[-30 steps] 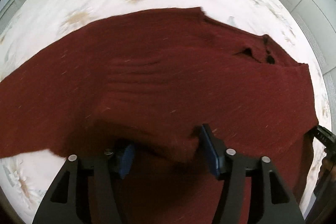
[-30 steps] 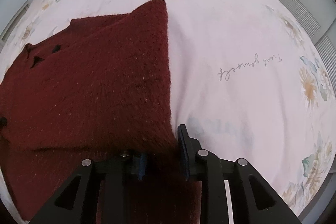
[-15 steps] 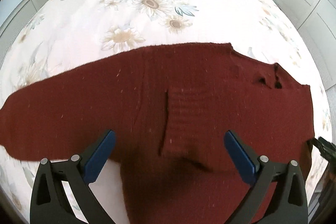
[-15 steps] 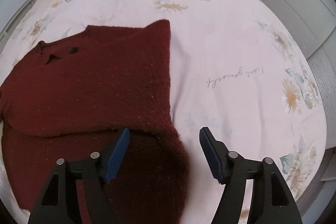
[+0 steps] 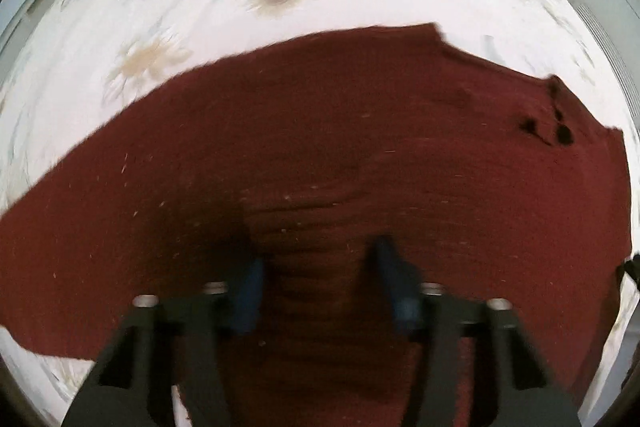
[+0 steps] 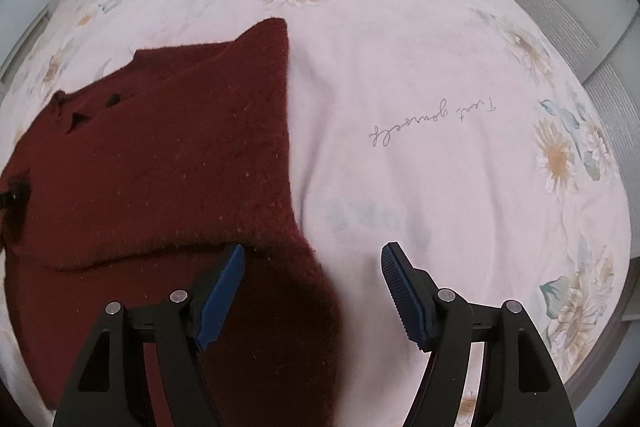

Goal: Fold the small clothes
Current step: 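Grasp the other sleeve with the left gripper and fold it across the body, then lower the held sleeve onto the sweater and open the left gripper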

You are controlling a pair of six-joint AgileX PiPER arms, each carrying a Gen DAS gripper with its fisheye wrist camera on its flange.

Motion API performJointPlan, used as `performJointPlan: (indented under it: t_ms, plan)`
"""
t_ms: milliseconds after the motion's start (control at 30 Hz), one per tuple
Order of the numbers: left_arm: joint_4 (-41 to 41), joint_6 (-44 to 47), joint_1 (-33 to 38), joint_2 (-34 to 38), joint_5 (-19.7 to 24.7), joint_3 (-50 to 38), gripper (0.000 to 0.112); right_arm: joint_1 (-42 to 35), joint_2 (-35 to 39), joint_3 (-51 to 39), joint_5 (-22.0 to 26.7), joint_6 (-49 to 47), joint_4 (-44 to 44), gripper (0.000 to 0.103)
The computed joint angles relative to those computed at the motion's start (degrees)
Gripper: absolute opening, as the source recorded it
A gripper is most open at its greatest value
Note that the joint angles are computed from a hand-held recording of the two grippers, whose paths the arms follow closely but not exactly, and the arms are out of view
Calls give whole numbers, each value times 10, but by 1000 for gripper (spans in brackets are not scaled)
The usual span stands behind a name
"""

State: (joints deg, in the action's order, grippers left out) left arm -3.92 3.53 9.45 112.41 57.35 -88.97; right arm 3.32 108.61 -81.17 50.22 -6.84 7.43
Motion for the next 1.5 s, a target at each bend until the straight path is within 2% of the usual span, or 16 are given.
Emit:
performJointPlan:
  t_ms: [33,200,433,467,533,567,767,933,1033,1133,1200,1300,1333,1367,1467,1500]
  plan:
    - [-12,12,-1,-3,-1,2,13,-1,1,-7,5,-4,6,72]
    - [-2,15,-13,-52,-41,43,10,-12,24,-67,29,-28,62,74]
    - [-19,39,5,-120,-74,75,11,-3,168,-254,106,-5,79,77]
    - [-14,35,3,-129,-84,83,11,-4,176,-257,109,-6,88,75]
    - [-20,41,9,-142,-87,91,11,-3,197,-274,124,-9,104,47]
    - [-20,37,6,-138,-86,84,11,-5,202,-274,126,-17,121,26]
    - [-35,51,37,-159,-83,93,11,10,142,-172,24,-2,89,20]
    - [13,16,23,-120,-99,115,11,23,153,-184,29,22,54,20]
    - [46,-16,12,-100,-119,132,14,31,142,-182,28,20,40,26]
    - [59,-27,5,-107,-128,140,19,45,106,-157,11,28,14,45]
    - [56,-18,5,-113,-113,131,26,59,84,-143,-4,32,5,82]
    - [78,-35,-5,-134,-100,125,62,87,42,-111,-29,20,9,84]
    - [71,-31,-7,-145,-102,128,89,99,35,-108,-31,23,4,85]
    - [64,-27,-10,-155,-104,130,102,114,25,-99,-36,25,-3,88]
    - [32,-9,-21,-182,-100,134,102,155,14,-91,-50,32,-11,103]
    - [16,0,-26,-186,-94,132,102,167,14,-89,-57,37,-14,103]
